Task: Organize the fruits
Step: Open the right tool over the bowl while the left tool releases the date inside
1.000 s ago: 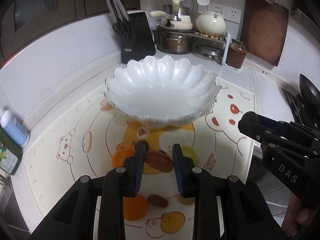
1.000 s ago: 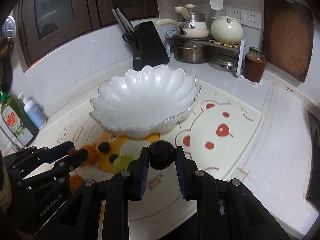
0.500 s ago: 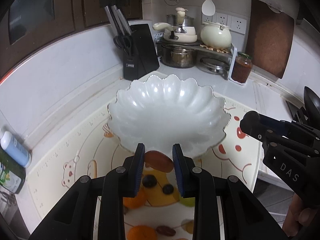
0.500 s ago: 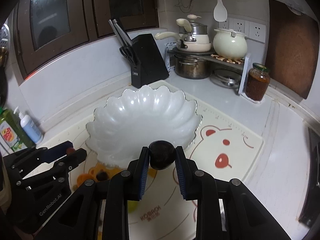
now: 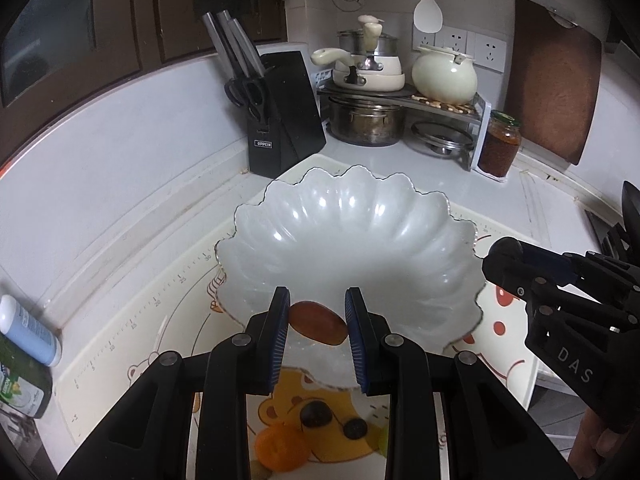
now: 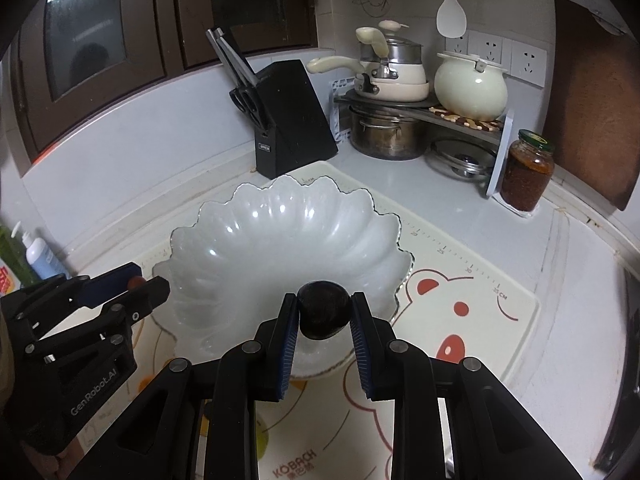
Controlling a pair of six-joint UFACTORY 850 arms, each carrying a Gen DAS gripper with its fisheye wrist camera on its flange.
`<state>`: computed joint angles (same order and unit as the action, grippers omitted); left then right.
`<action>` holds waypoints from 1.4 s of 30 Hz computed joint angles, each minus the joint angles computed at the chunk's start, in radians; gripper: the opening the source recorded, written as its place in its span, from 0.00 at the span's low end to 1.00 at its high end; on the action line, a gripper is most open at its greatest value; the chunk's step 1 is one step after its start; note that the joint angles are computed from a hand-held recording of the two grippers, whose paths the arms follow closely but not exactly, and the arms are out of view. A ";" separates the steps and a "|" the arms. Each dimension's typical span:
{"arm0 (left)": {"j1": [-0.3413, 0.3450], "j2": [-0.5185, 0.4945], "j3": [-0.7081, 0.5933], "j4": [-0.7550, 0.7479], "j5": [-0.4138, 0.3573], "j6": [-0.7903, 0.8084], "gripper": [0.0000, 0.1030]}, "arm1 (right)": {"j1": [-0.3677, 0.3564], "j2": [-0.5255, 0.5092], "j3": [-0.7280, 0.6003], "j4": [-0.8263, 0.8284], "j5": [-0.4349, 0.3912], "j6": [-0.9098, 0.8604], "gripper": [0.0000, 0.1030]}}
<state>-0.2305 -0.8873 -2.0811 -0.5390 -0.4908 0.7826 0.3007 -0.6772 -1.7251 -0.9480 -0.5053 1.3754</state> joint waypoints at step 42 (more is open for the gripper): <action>-0.001 0.043 0.080 0.183 0.134 -0.172 0.90 | 0.026 -0.019 -0.030 -0.097 -0.133 0.090 0.84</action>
<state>-0.2311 -0.8446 -2.0011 -0.3564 -0.3571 0.6103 0.3266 -0.6960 -1.7554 -1.0451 -0.6378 1.4656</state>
